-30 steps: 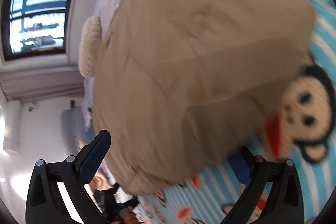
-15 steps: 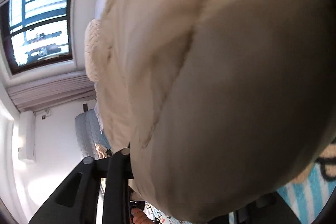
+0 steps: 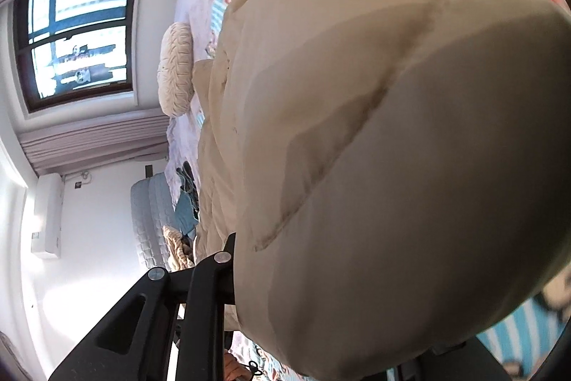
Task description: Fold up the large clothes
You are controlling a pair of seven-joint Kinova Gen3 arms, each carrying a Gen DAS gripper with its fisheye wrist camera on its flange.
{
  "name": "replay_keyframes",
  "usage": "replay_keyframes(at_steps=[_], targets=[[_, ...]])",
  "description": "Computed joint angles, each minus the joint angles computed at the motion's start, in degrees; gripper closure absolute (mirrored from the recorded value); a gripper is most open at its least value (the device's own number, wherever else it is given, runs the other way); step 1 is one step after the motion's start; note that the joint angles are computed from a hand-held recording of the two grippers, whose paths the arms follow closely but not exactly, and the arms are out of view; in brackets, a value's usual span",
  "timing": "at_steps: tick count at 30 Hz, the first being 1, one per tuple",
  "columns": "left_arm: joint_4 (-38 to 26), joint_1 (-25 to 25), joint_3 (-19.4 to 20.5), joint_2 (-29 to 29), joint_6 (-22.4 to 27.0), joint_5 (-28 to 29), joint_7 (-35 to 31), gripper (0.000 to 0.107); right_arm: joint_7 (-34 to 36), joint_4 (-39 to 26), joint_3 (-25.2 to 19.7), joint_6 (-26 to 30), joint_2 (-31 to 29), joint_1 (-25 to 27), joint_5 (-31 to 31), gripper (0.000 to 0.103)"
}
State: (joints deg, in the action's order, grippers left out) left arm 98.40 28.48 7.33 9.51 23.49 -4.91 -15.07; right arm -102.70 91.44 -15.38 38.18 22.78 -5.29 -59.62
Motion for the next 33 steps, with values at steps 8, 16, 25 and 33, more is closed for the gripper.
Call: replay_keyframes(at_steps=[8,16,25,33], targets=[[5.5,13.4,-3.6,-6.2,4.3,-6.4,14.7,0.089,-4.3,2.5,2.6,7.4,-5.0,0.2,3.3,0.08],[4.9,11.5,9.2,-5.6,13.7,-15.5,30.7,0.089,-2.9,4.4,5.2,12.9,-5.3,1.4,2.8,0.076],[-0.2,8.8,18.5,-3.9,31.2,-15.6,38.5,0.075,-12.6,-3.0,6.5,21.7,-3.2,-0.1,12.8,0.056],[-7.7,29.3,3.6,-6.3,49.8,-18.7,40.2,0.075,-15.2,-16.5,7.9,34.9,-5.3,-5.4,29.9,0.068]])
